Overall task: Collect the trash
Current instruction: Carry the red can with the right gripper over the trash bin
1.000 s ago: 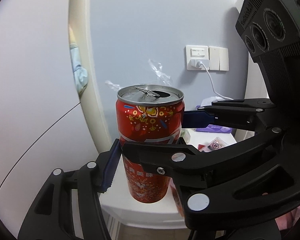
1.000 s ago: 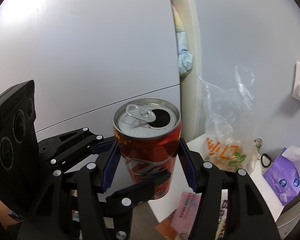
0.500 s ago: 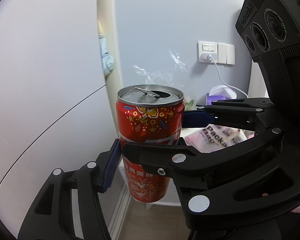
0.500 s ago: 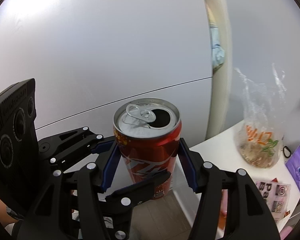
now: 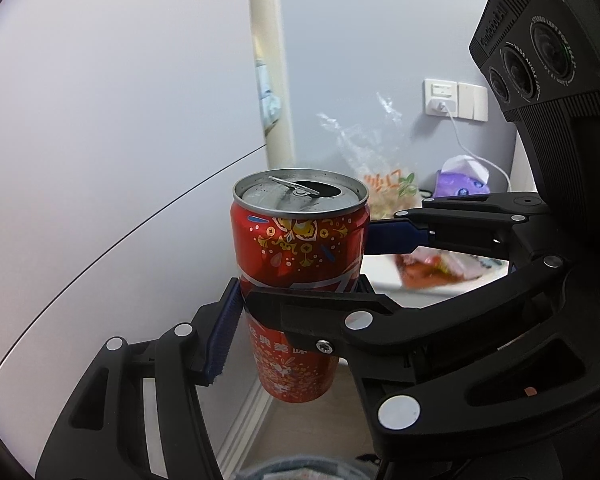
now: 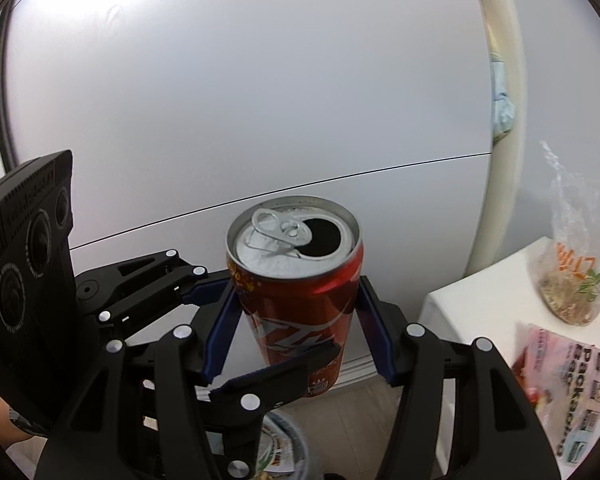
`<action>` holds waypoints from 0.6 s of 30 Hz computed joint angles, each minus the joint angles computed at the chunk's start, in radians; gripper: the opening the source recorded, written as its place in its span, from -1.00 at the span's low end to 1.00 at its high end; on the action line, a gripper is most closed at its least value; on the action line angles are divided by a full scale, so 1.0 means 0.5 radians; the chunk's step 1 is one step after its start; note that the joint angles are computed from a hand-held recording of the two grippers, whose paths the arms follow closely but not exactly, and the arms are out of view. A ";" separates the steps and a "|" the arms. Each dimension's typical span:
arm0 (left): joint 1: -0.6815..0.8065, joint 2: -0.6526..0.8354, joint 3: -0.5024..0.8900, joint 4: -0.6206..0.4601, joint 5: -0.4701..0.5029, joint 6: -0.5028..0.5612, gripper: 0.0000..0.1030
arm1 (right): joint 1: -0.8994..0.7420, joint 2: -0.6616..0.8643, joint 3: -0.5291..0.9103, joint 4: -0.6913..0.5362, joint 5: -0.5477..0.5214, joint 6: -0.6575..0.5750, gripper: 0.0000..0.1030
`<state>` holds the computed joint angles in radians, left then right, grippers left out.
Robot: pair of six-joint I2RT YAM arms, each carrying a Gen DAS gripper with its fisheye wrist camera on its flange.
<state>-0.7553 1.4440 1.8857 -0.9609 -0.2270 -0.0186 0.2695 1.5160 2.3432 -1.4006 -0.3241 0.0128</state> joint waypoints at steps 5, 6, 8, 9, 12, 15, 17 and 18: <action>0.030 -0.202 -0.226 -0.032 -0.044 -0.037 0.05 | 0.216 -0.087 -0.207 0.093 0.094 0.075 0.07; 0.038 -0.247 -0.282 -0.035 -0.047 -0.048 0.05 | 0.250 -0.100 -0.244 0.107 0.108 0.089 0.07; 0.051 -0.341 -0.405 -0.043 -0.058 -0.069 0.05 | 0.337 -0.141 -0.353 0.145 0.141 0.131 0.07; 0.058 -0.379 -0.457 -0.045 -0.060 -0.079 0.05 | 0.375 -0.163 -0.408 0.166 0.158 0.148 0.07; 0.083 -0.503 -0.637 -0.043 -0.058 -0.117 0.05 | 0.518 -0.224 -0.589 0.233 0.228 0.229 0.07; 0.138 -0.625 -0.824 -0.036 -0.023 -0.145 0.05 | 0.618 -0.283 -0.790 0.321 0.261 0.289 0.07; 0.175 -0.704 -0.950 -0.032 0.004 -0.168 0.05 | 0.674 -0.320 -0.928 0.380 0.271 0.325 0.07; 0.202 -0.742 -1.013 -0.031 0.027 -0.176 0.05 | 0.696 -0.333 -0.986 0.405 0.273 0.342 0.07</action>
